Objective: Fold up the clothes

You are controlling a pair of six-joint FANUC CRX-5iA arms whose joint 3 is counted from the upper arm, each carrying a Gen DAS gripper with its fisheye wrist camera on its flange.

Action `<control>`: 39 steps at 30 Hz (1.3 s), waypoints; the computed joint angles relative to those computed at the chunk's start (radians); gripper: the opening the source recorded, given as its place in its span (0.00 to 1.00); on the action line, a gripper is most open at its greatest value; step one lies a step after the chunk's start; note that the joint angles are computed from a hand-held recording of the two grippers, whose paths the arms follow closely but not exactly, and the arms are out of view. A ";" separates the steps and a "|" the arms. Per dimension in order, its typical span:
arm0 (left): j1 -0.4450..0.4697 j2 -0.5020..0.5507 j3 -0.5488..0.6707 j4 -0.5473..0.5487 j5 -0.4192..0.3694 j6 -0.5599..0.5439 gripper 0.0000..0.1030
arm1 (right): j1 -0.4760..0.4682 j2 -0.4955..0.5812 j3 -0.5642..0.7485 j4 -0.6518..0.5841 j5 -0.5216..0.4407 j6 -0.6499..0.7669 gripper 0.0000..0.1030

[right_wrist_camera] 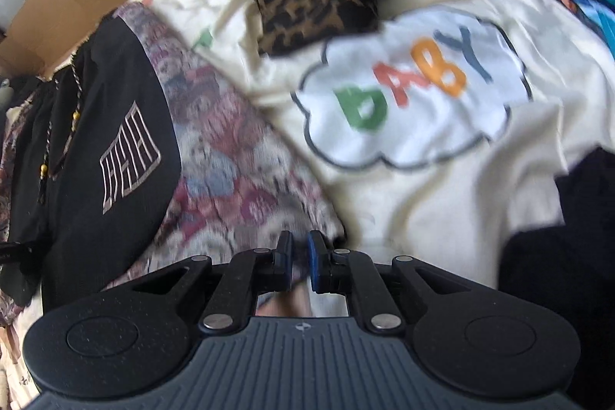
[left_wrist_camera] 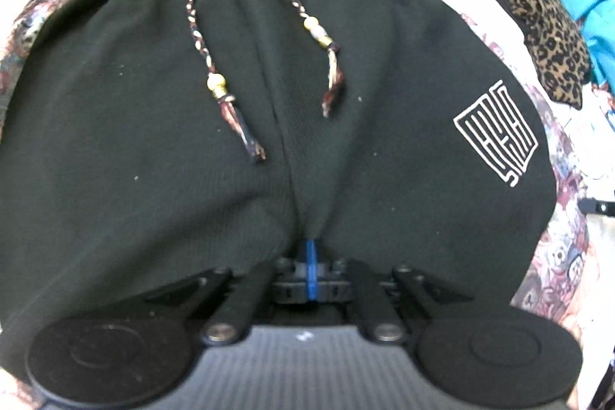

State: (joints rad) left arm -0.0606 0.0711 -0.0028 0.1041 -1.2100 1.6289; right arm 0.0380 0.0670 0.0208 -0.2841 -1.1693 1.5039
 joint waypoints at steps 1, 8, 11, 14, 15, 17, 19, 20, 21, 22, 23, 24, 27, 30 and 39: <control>-0.005 0.004 0.019 -0.010 -0.022 0.008 0.03 | 0.003 -0.005 0.002 0.008 -0.013 -0.001 0.14; 0.004 -0.039 0.092 -0.032 -0.099 0.020 0.20 | -0.011 -0.032 0.085 -0.031 -0.057 0.021 0.26; 0.021 -0.074 0.114 -0.041 -0.127 0.029 0.33 | -0.012 -0.041 0.138 -0.045 -0.068 0.029 0.39; 0.028 -0.095 0.160 -0.071 -0.172 0.054 0.43 | -0.012 -0.026 0.222 -0.058 -0.114 0.035 0.40; 0.027 -0.100 0.177 -0.083 -0.187 0.067 0.48 | -0.010 -0.020 0.252 -0.061 -0.130 0.035 0.40; 0.026 -0.126 0.193 -0.096 -0.200 0.088 0.54 | 0.004 -0.010 0.303 -0.047 -0.147 0.026 0.50; 0.032 -0.149 0.208 -0.111 -0.211 0.101 0.65 | 0.022 0.008 0.369 -0.030 -0.179 0.030 0.55; 0.034 -0.160 0.215 -0.121 -0.217 0.107 0.66 | 0.030 0.018 0.403 -0.024 -0.197 0.034 0.57; 0.037 -0.172 0.221 -0.129 -0.225 0.112 0.67 | 0.040 0.030 0.443 -0.015 -0.219 0.030 0.60; 0.041 -0.180 0.231 -0.136 -0.238 0.119 0.69 | 0.050 0.044 0.485 -0.007 -0.243 0.026 0.65; 0.046 -0.188 0.240 -0.142 -0.249 0.125 0.70 | 0.062 0.058 0.528 -0.001 -0.270 0.022 0.67; 0.052 -0.196 0.244 -0.144 -0.254 0.130 0.71 | 0.073 0.074 0.573 0.005 -0.299 0.018 0.67; 0.078 -0.216 0.272 -0.154 -0.289 0.141 0.74 | 0.108 0.132 0.729 0.015 -0.404 0.018 0.70; 0.091 -0.215 0.332 -0.192 -0.363 0.185 0.74 | 0.141 0.214 0.928 0.015 -0.542 0.017 0.74; 0.164 -0.268 0.431 -0.162 -0.443 0.178 0.80 | 0.223 0.384 1.382 0.066 -0.790 -0.109 0.78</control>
